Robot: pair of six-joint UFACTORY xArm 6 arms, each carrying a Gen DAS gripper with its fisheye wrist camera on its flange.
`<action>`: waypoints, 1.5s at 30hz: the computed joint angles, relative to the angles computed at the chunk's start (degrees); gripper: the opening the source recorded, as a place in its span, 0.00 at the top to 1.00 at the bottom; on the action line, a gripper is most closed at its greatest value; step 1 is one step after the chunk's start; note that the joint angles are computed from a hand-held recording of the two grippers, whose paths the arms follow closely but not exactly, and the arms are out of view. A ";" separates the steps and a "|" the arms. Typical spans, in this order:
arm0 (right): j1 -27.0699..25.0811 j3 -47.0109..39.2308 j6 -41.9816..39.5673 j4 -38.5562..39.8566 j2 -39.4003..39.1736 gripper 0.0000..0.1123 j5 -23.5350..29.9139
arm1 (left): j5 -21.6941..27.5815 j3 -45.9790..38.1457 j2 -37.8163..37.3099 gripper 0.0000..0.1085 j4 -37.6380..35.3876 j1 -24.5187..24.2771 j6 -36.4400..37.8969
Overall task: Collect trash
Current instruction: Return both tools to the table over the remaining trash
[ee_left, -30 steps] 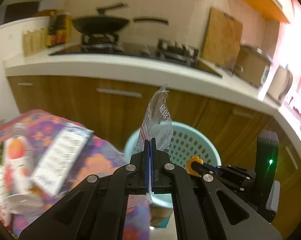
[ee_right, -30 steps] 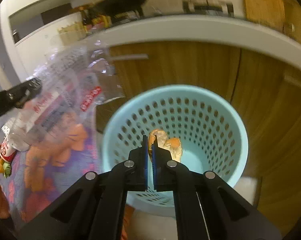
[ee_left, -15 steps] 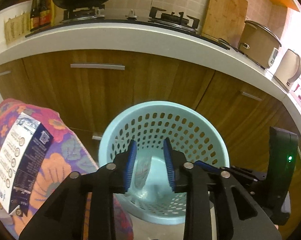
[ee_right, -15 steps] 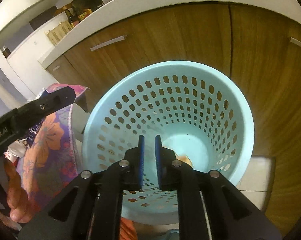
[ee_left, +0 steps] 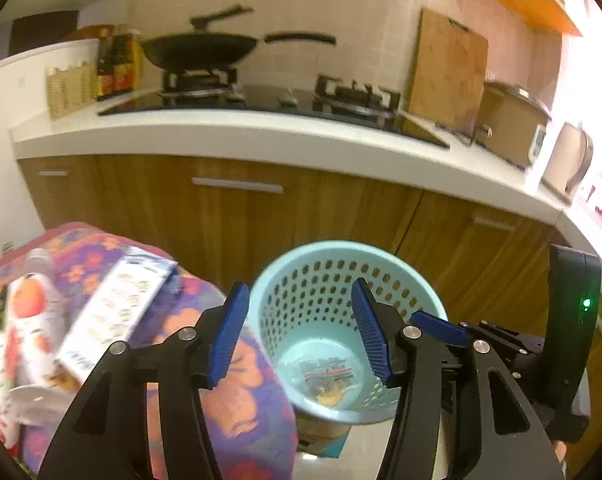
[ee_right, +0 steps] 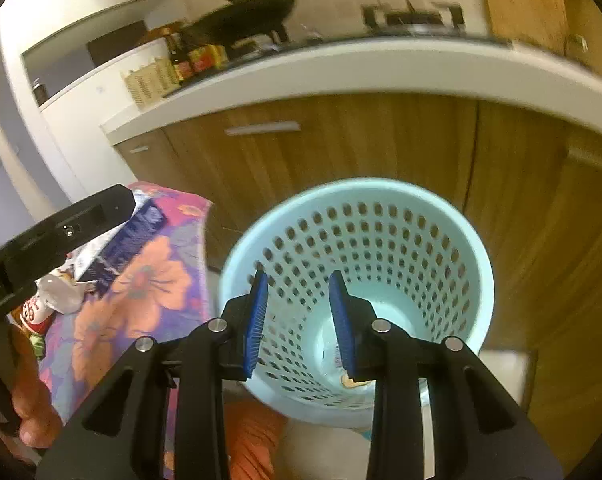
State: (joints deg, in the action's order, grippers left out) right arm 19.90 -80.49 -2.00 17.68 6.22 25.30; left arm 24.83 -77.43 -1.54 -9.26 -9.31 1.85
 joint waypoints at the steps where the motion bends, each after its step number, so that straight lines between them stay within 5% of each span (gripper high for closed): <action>1: 0.77 0.28 -0.03 -0.64 -0.63 0.75 -0.70 | -0.52 0.98 -1.24 0.49 0.45 0.34 -0.54; 10: 10.02 -1.27 -2.34 -3.63 -1.83 0.75 -3.65 | -6.64 15.89 -18.07 0.39 7.38 9.08 -6.67; 23: 23.78 -9.78 -5.67 -5.22 4.78 0.75 1.11 | -2.05 31.33 -35.92 0.38 -5.00 33.30 7.42; 32: 29.97 -17.60 -8.57 -4.75 11.34 0.75 5.76 | 10.88 31.50 -33.59 0.40 -20.02 45.62 16.97; 45: 31.82 -31.81 -6.25 -6.90 20.82 0.75 18.34 | 17.80 27.66 -26.06 0.54 -24.82 47.35 16.37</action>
